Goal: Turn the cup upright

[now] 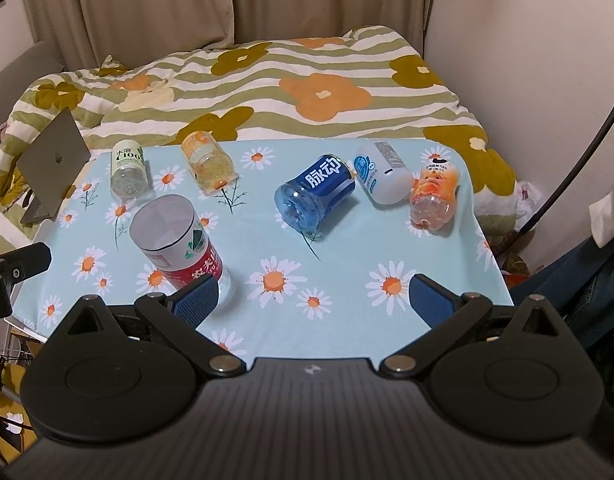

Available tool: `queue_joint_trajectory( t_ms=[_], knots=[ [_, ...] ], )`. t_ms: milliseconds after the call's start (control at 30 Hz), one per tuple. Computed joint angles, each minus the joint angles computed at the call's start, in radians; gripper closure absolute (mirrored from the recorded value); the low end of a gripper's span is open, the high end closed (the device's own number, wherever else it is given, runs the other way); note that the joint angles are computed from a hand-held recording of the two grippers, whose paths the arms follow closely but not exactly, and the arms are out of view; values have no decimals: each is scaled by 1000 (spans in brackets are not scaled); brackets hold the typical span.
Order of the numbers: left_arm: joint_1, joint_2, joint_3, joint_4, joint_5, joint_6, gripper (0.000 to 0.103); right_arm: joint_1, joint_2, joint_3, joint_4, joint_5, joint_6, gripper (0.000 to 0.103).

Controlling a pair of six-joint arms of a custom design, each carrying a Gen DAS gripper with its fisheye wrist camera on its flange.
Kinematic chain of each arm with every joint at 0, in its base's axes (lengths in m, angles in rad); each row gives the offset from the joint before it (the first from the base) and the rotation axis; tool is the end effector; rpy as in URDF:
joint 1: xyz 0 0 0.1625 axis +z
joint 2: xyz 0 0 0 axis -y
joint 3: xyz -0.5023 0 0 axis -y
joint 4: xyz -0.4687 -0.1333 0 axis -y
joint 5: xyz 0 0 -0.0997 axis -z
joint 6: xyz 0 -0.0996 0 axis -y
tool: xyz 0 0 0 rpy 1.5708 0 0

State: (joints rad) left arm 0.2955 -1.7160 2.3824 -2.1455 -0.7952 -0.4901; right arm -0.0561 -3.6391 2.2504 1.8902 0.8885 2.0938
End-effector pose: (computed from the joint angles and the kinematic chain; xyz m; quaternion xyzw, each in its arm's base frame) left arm -0.3125 -0.3074 0.2898 0.3698 0.8478 -0.2649 0.2727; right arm 0.3252 -0.2147 0.2591 -0.0681 -0.8258 0.3912 0.4006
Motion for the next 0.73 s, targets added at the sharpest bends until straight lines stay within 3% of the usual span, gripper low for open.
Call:
queue_joint_trajectory(
  t_ms=[733],
  knots=[
    [-4,8,8,-27,27,23,0,-2,-1,1,2,6,7,0]
  ],
)
